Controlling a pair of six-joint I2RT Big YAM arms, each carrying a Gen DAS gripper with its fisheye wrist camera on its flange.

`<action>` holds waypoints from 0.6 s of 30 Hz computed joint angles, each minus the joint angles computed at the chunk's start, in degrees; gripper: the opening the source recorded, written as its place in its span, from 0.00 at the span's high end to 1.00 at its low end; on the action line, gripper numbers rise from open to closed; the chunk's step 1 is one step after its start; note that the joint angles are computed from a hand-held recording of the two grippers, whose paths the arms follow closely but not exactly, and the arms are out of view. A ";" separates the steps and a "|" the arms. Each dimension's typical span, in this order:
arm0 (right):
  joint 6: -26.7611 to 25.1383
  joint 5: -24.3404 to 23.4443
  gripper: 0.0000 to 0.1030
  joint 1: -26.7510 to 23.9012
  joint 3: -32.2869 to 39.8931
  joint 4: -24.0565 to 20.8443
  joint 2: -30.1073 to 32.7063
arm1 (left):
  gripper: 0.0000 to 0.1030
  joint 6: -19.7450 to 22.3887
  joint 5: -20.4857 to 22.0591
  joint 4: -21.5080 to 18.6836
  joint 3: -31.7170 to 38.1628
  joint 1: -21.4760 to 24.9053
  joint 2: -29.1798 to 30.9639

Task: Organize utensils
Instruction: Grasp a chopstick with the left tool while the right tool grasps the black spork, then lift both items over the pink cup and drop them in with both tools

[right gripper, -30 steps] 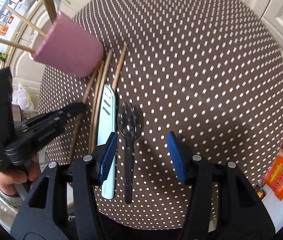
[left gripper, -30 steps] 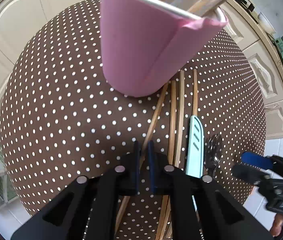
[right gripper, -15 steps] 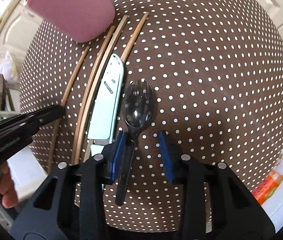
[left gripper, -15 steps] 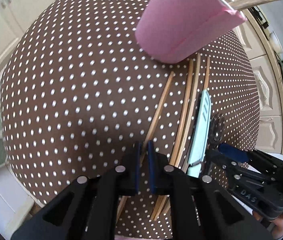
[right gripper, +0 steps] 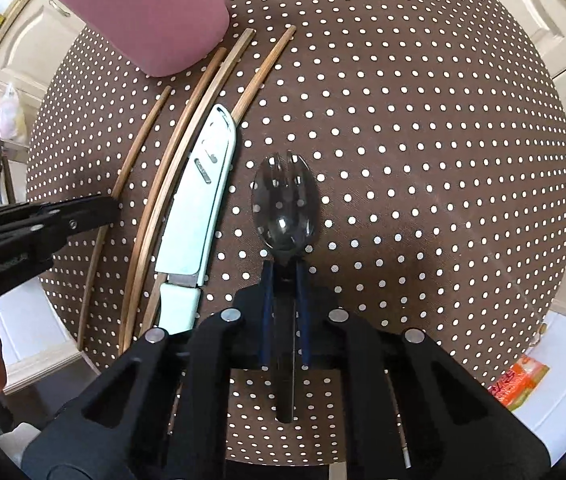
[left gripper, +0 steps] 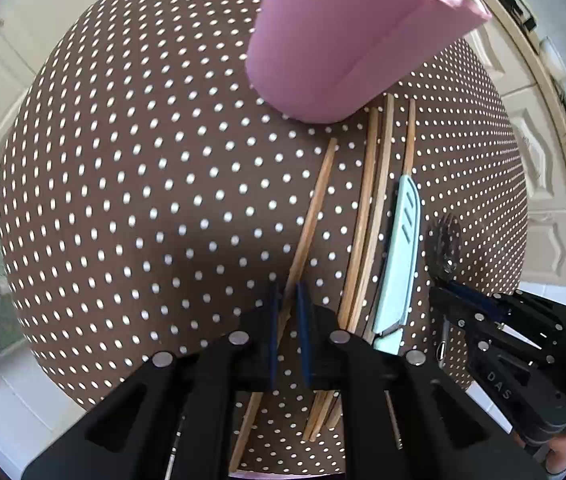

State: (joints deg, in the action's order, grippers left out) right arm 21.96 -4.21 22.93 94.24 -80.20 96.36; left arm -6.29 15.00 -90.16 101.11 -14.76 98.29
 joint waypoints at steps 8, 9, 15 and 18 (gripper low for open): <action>-1.68 -4.78 0.89 -4.99 0.47 -0.14 -0.83 | 0.77 2.34 -3.61 -6.14 10.75 -4.56 7.86; -1.75 -4.90 0.89 -5.13 0.43 -0.04 -0.94 | 0.77 2.80 -4.65 -6.38 11.75 -5.45 8.58; -3.43 -5.93 0.89 -7.79 2.61 -2.17 -2.15 | 0.95 2.14 -8.17 -3.19 11.95 -8.25 8.85; -4.36 -7.24 0.89 -9.66 3.60 -2.99 -2.92 | 0.95 0.69 -7.34 -1.81 11.03 -7.52 7.86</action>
